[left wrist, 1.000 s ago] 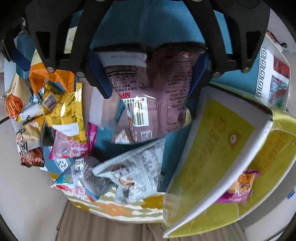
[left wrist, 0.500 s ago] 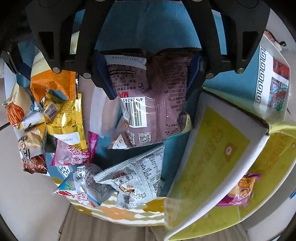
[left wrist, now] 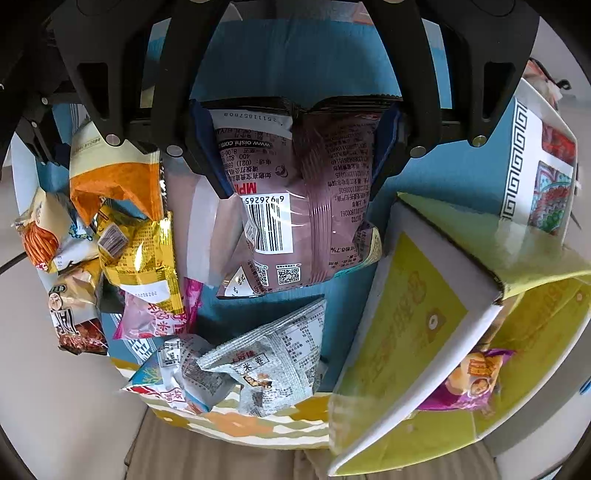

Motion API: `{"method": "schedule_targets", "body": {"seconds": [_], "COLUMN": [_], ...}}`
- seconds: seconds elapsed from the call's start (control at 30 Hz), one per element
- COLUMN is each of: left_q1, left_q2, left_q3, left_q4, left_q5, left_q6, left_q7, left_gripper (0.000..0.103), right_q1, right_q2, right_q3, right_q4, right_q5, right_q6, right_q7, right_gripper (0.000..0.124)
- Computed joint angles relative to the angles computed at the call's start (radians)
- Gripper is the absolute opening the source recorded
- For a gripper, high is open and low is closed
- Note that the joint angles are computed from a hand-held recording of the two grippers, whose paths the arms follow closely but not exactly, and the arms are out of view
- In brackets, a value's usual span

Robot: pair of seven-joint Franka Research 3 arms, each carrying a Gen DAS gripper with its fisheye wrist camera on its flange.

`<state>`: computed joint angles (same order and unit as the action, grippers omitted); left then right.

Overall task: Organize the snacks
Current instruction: 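Carry both bags into the box and open both tools to release them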

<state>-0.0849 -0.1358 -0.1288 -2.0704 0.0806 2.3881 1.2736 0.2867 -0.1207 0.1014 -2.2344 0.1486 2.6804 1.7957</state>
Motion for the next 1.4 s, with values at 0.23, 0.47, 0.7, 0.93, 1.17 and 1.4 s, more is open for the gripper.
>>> {"method": "schedule_targets", "body": {"seconds": [0.23,0.47,0.7,0.93,1.17,1.4], "left_q1": [-0.005,-0.012,-0.022,-0.012,0.013,0.073], "left_q2": [-0.038,-0.086,-0.166,-0.222,-0.223,-0.126], "left_q3": [0.001,0.006,0.013,0.027,0.076,0.152], "left_q4": [-0.024,-0.044,-0.05,-0.021,0.037,0.164], "left_q5": [-0.002,-0.01,-0.021,0.0,-0.002,-0.075], "left_q6": [0.005,0.011,0.028,0.065,0.101,0.084], "left_q7": [0.007,0.017,0.017,0.001,0.045,0.205], "left_gripper": [0.066,0.066,0.066,0.066,0.066,0.066], "right_q1": [0.005,0.006,-0.006,-0.012,-0.004,0.037], "right_q2": [-0.041,-0.088,-0.154,-0.19,-0.123,0.049], "right_q3": [0.006,0.011,0.023,0.029,0.045,0.081], "right_q4": [-0.04,-0.059,-0.052,0.016,0.183,0.426], "right_q5": [0.025,0.033,0.01,-0.014,-0.04,-0.156], "right_q6": [0.013,0.018,-0.004,-0.015,-0.027,-0.051], "right_q7": [-0.035,-0.029,-0.011,-0.038,-0.073,0.024], "right_gripper": [0.081,0.079,0.078,0.078,0.078,0.078]}}
